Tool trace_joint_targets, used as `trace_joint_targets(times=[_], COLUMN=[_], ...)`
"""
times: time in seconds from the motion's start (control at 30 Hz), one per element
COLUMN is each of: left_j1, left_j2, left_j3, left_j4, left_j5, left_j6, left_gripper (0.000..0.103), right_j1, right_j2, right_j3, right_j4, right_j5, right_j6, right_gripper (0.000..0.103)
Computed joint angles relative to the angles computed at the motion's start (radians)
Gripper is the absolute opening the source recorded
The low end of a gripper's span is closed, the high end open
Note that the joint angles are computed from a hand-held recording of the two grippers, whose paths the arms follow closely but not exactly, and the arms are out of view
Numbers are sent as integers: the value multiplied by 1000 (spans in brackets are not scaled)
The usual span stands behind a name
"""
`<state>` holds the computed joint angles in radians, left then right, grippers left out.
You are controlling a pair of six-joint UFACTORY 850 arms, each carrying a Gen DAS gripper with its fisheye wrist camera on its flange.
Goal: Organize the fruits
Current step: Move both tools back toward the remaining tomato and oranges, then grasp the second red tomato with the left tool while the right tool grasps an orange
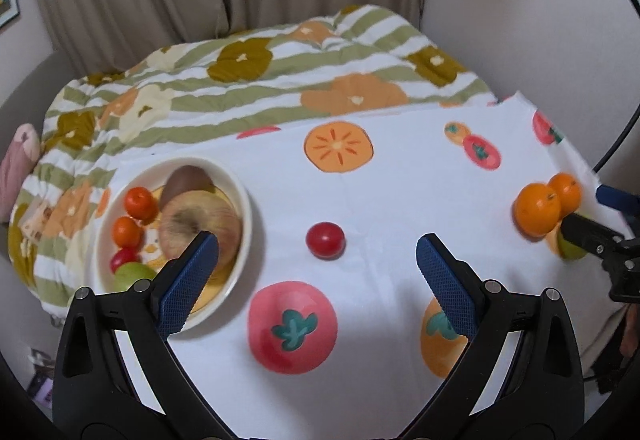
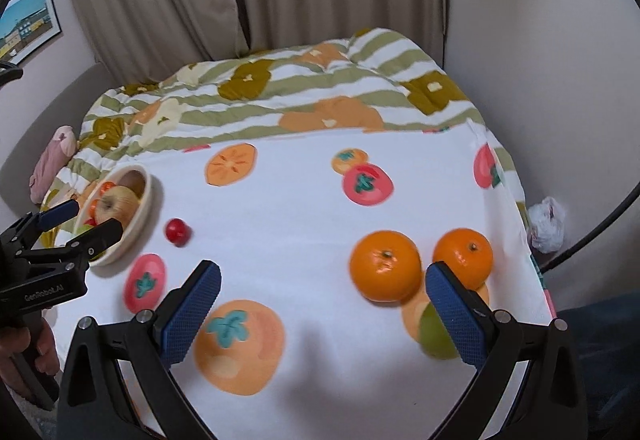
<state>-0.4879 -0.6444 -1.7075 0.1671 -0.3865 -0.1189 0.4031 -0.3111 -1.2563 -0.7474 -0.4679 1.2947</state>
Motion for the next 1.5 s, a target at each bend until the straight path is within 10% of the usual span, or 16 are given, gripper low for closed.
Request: trace_joint_targets(times=[0.6, 1.5], left_j1=[-31, -14], left_j2=[-224, -224], left_j3=[-219, -216], left_j4=[105, -7], left_j5=[-148, -152], left_j6=[-24, 9], left_gripper=[64, 44], right_j1=[-60, -65], right_j2=[-66, -130], right_j3=[9, -55], right_j4=[129, 100], right_j5=[60, -18], right_j6=[-100, -152], right_gripper=[103, 89])
